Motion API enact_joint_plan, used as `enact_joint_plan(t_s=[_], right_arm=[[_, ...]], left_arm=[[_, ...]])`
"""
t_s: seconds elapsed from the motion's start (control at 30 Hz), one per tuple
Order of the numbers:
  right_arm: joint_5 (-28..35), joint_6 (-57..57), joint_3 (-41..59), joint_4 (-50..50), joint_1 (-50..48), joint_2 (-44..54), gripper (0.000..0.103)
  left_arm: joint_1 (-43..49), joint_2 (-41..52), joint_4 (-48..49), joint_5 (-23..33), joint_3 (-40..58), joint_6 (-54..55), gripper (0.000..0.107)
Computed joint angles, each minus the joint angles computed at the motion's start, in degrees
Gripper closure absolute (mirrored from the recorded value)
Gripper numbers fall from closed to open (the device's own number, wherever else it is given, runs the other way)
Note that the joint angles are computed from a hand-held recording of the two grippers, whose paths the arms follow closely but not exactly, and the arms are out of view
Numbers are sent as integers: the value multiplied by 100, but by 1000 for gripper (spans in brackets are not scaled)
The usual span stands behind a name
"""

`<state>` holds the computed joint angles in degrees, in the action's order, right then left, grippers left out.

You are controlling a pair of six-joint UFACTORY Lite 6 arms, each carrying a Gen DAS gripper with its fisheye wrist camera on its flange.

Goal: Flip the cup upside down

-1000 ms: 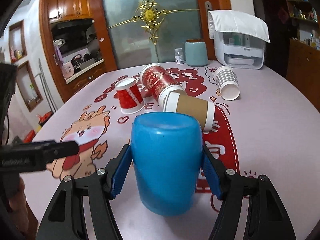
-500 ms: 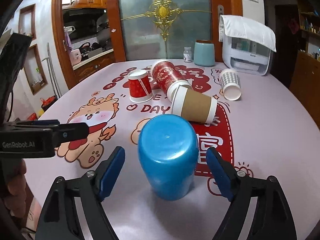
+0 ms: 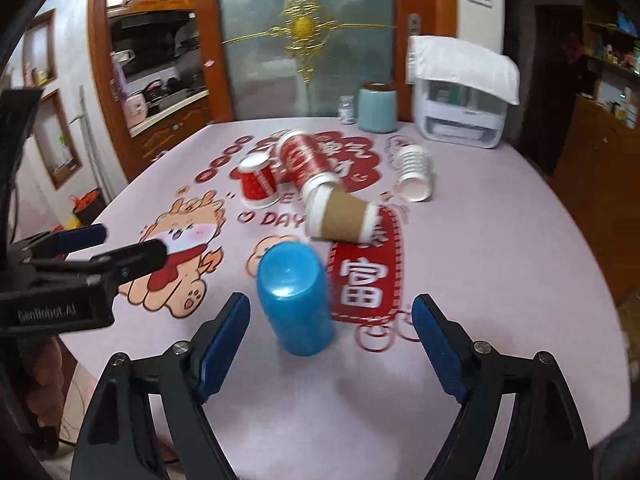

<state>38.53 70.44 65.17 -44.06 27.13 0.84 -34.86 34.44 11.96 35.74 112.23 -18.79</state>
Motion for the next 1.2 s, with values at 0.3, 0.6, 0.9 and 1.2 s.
enact_joint_plan(t_s=[0.3,0.6,0.9,1.2], right_arm=[[1497,-1030,1304,929,6,-650,18],[2476,-560,1847,394,740,-854,18],[2807,-138,1814,75,1253,-898,17],[2501,-134,1644,146,1055,-854,17]], left_arm=[[-302,-315,529,782,485,-702,5],[-609,-728,729,665,-122,-1079,5],[-717,-784,1043,655,-175,-1456,5],[-747,-659,1138,751,-16,-1543,5]])
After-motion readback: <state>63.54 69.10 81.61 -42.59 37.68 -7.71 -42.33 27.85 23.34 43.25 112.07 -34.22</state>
